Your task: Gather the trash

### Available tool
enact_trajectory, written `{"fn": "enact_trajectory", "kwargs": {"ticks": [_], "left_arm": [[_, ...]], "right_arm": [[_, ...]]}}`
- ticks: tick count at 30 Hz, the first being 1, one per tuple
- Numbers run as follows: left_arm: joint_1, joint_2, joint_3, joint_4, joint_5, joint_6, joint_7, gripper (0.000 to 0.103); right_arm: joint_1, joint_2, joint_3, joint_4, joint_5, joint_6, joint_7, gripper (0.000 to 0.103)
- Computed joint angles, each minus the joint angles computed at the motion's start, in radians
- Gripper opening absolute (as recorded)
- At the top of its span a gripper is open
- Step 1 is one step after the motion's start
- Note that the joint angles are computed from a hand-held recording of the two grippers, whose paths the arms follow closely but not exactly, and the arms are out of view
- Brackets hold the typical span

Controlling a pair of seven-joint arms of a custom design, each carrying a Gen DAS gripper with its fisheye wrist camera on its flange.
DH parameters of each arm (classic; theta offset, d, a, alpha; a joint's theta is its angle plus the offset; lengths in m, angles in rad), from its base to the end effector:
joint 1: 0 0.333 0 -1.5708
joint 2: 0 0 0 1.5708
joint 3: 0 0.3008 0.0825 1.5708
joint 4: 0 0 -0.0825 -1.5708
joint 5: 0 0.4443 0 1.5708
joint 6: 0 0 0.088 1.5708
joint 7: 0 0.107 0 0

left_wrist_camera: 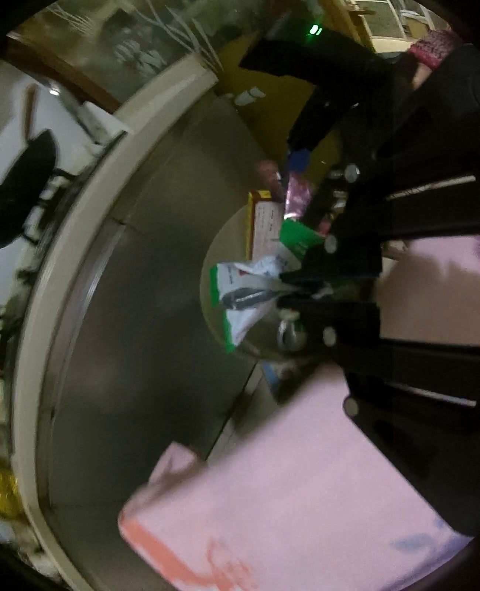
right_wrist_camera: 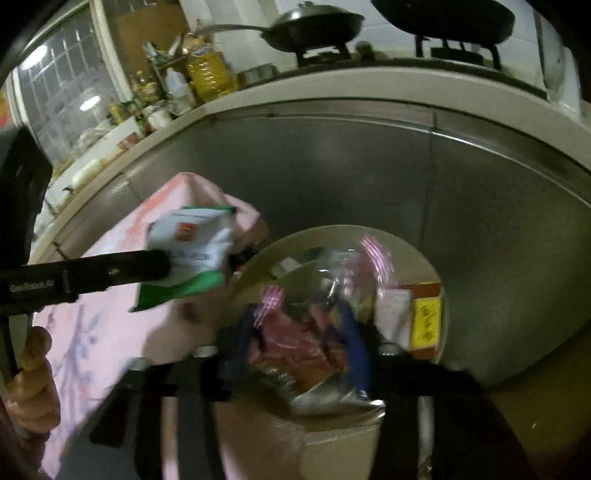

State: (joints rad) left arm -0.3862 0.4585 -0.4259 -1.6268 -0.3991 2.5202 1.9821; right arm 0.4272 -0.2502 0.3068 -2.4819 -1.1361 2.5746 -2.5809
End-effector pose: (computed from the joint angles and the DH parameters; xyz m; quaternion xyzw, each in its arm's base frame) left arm 0.5518 -0.5193 0.3846 0.3273 -0.8890 0.3121 0.0720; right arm 0.3782 0.3573 0.3514 -0.4705 0.7814 -0.2384 0.3336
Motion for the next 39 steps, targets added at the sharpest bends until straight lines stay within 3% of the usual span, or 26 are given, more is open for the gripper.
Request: {"fn": "enact_trajectory", "kwargs": {"ticks": [1,2,4,7,13,15,16,18,19,22,26,32,39], "left_arm": [[-0.04,0.053,0.026,0.057,0.075,-0.015,-0.059,0.046],[-0.074,0.072,0.055,0.079,0.115,-0.024,-0.102,0.056],[-0.106,0.115,0.083,0.124,0.189,-0.038,-0.168,0.056],[-0.082,0.123,0.063,0.132,0.194,-0.054,-0.177,0.056],[-0.009,-0.024,0.028,-0.037,0.138,0.08,-0.16,0.057],[0.004,-0.101,0.025,-0.125,0.118,0.153,-0.153,0.061],[-0.008,-0.151,0.043,-0.186,0.143,0.213,-0.178,0.067],[-0.049,-0.232,0.093,-0.286,0.247,0.313,-0.269,0.076],[-0.088,-0.282,0.141,-0.349,0.365,0.371,-0.367,0.078],[-0.125,-0.382,0.206,-0.456,0.646,0.428,-0.603,0.08],[-0.075,-0.504,0.177,-0.571,0.771,0.454,-0.73,0.088],[0.066,-0.718,0.056,-0.743,0.909,0.503,-0.869,0.097],[0.025,-0.905,0.096,-0.903,0.768,0.556,-0.769,0.097]], "right_arm": [[-0.013,0.005,0.002,-0.005,-0.042,0.016,0.047,0.075],[-0.022,0.0,-0.005,-0.017,-0.076,0.044,0.085,0.075],[-0.028,-0.014,-0.006,-0.03,-0.118,0.068,0.139,0.076],[-0.031,-0.068,0.009,-0.068,-0.196,0.076,0.258,0.076],[0.001,-0.244,0.085,-0.164,-0.203,-0.033,0.441,0.076],[0.014,-0.277,0.117,-0.175,-0.177,-0.089,0.479,0.076],[0.028,-0.285,0.139,-0.172,-0.147,-0.133,0.486,0.076],[0.058,-0.264,0.178,-0.14,-0.07,-0.239,0.46,0.076],[0.072,-0.238,0.203,-0.108,-0.034,-0.305,0.449,0.076],[0.116,-0.173,0.242,-0.039,0.004,-0.432,0.501,0.079],[0.176,-0.119,0.229,0.008,0.012,-0.473,0.567,0.084],[0.265,-0.069,0.235,0.097,0.034,-0.619,0.539,0.088],[0.352,0.021,0.241,0.227,0.015,-0.791,0.514,0.092]]}}
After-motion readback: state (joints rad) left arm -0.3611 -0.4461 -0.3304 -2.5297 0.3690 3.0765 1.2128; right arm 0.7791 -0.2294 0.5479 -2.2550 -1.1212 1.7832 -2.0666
